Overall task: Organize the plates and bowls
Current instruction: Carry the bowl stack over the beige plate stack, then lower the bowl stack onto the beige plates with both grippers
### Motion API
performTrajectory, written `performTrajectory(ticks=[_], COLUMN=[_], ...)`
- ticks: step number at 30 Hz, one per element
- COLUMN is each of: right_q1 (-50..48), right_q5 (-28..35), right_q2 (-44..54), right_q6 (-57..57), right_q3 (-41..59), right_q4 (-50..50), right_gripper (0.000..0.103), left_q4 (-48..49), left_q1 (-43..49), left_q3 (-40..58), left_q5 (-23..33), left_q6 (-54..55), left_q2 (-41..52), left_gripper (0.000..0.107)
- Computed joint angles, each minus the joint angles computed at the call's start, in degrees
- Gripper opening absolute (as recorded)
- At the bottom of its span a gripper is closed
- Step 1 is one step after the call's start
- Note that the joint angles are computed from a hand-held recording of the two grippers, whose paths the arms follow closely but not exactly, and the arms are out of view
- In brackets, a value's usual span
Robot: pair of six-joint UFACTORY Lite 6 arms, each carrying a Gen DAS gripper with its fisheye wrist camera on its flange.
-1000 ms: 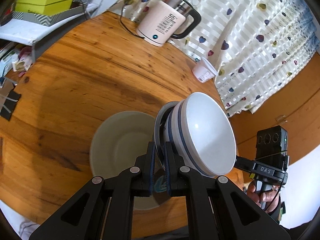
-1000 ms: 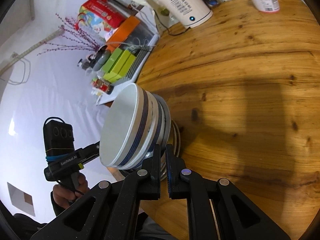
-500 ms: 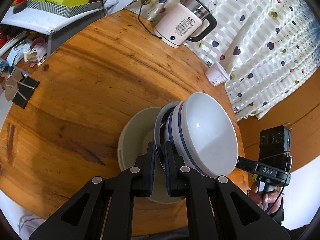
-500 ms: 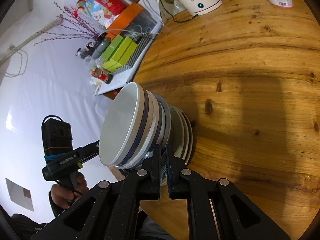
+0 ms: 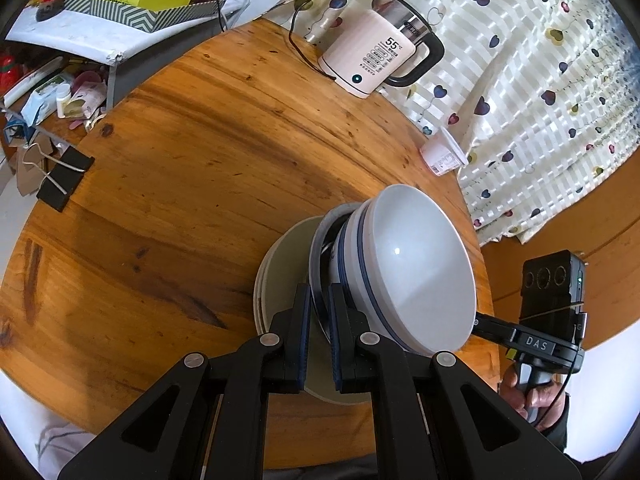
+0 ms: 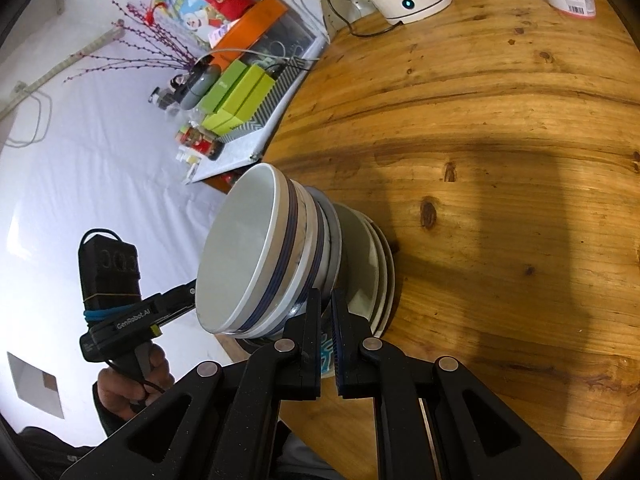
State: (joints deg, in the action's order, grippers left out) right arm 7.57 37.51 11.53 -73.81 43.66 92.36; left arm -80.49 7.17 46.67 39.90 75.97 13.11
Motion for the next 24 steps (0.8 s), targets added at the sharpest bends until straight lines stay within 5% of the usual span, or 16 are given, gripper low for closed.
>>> performTrajectory(ticks=[17,24], right_q1=[0.99,-0.72], right_q5=[-1.62,-2.87], right_q2=[-0.83,-7.16], right_q6=[0.13,-0.82], right_q3=[0.21,-5.36], right_q4=[-0.98,-0.78], right_gripper=[0.008,0.037], left_q4=[-0.59,-2.13], left_q1=[0.22,-0.08], left_q3=[-0.86,-4.43], left_q5=[-0.04,-2.41], left_q6=[0.08,2.14], left_q2=[-0.53,-4.85], left_gripper=[0.008,0.010])
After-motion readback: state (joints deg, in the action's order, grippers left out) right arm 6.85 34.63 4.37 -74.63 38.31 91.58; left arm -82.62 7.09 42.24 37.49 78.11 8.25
